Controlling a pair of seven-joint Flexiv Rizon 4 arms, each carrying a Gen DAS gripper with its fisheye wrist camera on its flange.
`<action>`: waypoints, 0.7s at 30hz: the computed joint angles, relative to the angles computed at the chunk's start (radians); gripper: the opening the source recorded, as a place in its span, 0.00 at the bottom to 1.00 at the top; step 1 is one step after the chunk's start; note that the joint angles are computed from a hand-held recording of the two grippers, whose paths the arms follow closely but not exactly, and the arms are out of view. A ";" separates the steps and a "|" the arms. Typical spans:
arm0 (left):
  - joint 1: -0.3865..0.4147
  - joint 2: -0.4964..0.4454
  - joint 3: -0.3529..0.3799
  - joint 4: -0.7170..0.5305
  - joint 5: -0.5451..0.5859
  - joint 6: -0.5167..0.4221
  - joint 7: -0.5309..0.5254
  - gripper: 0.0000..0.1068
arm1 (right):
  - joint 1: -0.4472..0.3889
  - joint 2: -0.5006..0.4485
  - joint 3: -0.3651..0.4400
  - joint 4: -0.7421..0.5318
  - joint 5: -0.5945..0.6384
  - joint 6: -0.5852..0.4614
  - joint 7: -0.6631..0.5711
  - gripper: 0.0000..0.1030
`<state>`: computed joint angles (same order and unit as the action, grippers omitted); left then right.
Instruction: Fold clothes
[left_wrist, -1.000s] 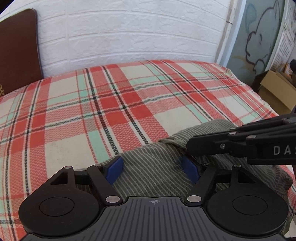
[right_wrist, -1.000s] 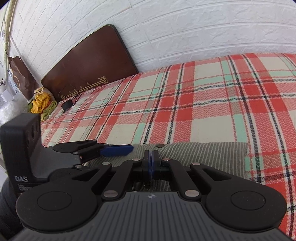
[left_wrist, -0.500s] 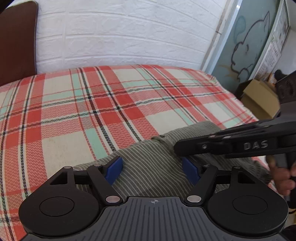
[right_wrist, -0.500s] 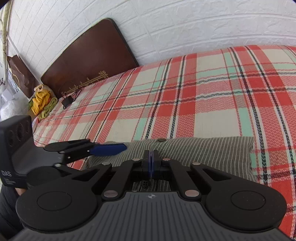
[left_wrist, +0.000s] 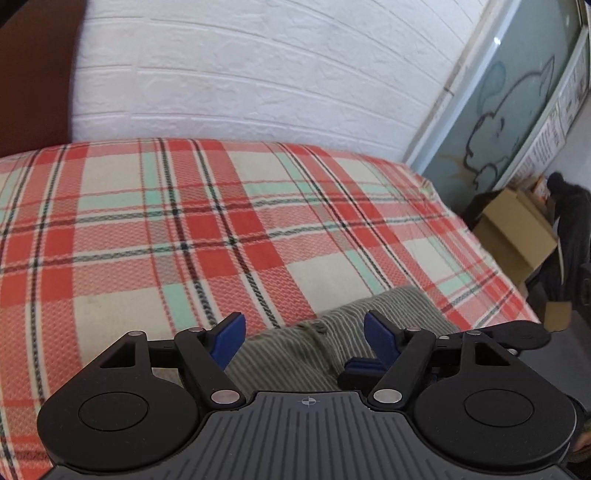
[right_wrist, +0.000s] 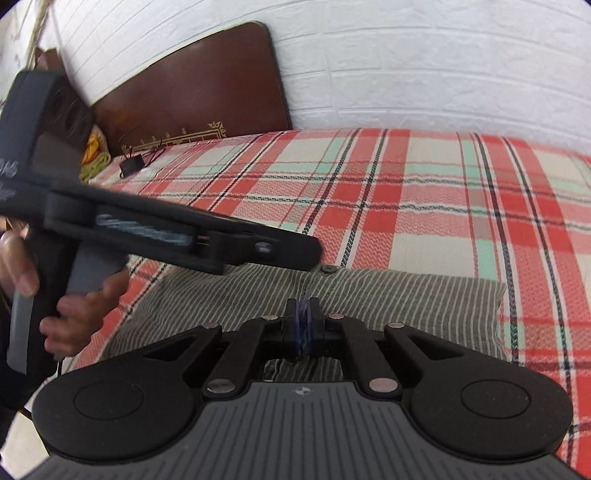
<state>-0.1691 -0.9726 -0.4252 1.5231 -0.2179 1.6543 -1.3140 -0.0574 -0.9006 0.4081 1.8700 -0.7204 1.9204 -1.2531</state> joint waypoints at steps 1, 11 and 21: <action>-0.044 0.003 0.060 -0.026 -0.012 -0.036 -0.012 0.76 | -0.008 -0.001 0.006 0.005 -0.007 0.004 -0.004 0.10; 0.014 0.027 0.016 0.077 -0.038 0.083 -0.085 0.77 | -0.200 0.007 0.104 0.101 -0.071 0.120 0.078 0.16; 0.011 0.175 0.079 0.425 0.033 0.352 -0.367 0.77 | -0.342 -0.043 0.067 0.162 -0.203 0.275 0.353 0.39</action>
